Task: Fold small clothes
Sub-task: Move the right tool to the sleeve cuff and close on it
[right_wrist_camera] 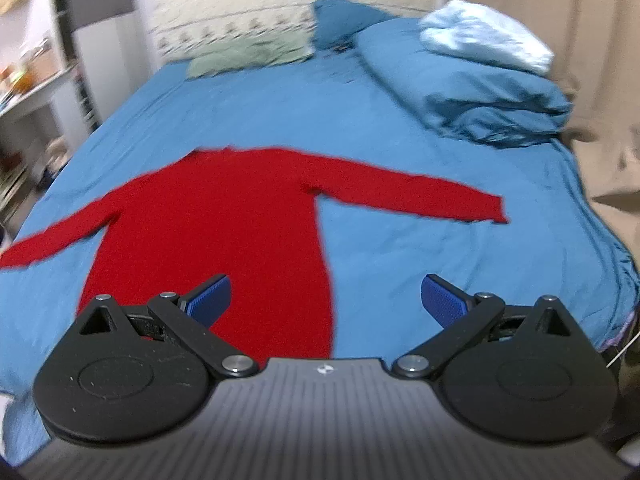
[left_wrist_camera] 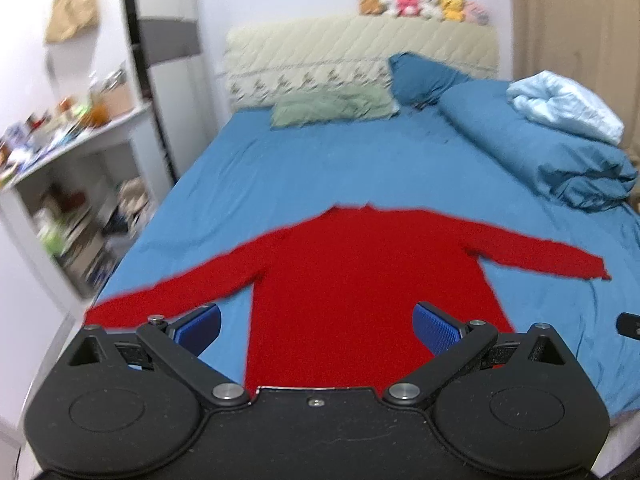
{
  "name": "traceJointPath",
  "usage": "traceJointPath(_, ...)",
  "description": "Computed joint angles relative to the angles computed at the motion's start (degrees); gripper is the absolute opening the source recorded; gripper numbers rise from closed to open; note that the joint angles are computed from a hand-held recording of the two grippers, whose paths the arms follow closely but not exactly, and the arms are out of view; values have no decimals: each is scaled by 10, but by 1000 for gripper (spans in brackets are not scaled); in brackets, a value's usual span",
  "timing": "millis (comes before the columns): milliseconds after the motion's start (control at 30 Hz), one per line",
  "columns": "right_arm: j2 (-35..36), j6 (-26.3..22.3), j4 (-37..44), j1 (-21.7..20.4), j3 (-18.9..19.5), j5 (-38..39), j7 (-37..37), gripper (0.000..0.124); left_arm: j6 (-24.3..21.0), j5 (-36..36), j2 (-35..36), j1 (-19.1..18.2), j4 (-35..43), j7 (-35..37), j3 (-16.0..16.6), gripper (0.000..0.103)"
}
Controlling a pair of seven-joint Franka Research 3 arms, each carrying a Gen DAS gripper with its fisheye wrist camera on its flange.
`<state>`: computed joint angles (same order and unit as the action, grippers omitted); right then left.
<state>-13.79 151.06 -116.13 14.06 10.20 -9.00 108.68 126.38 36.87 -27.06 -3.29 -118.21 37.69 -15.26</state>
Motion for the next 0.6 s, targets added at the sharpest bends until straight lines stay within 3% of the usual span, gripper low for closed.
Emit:
traceJointPath(167,86,7,78,-28,-16,-57,56,103,76,15,114,11,82,45,24,103)
traceJointPath(333,184,16,155,-13,-61,-72,89,103,170,-10,246,12,174,107,57,103)
traceJointPath(533,308,45,239,17,-121,-74,123,103,224,-53,416,4,316,182,83,103)
traceJointPath(600,352,58,268,28,-142,-68,138,103,220,-82,490,2,390,216,88,103)
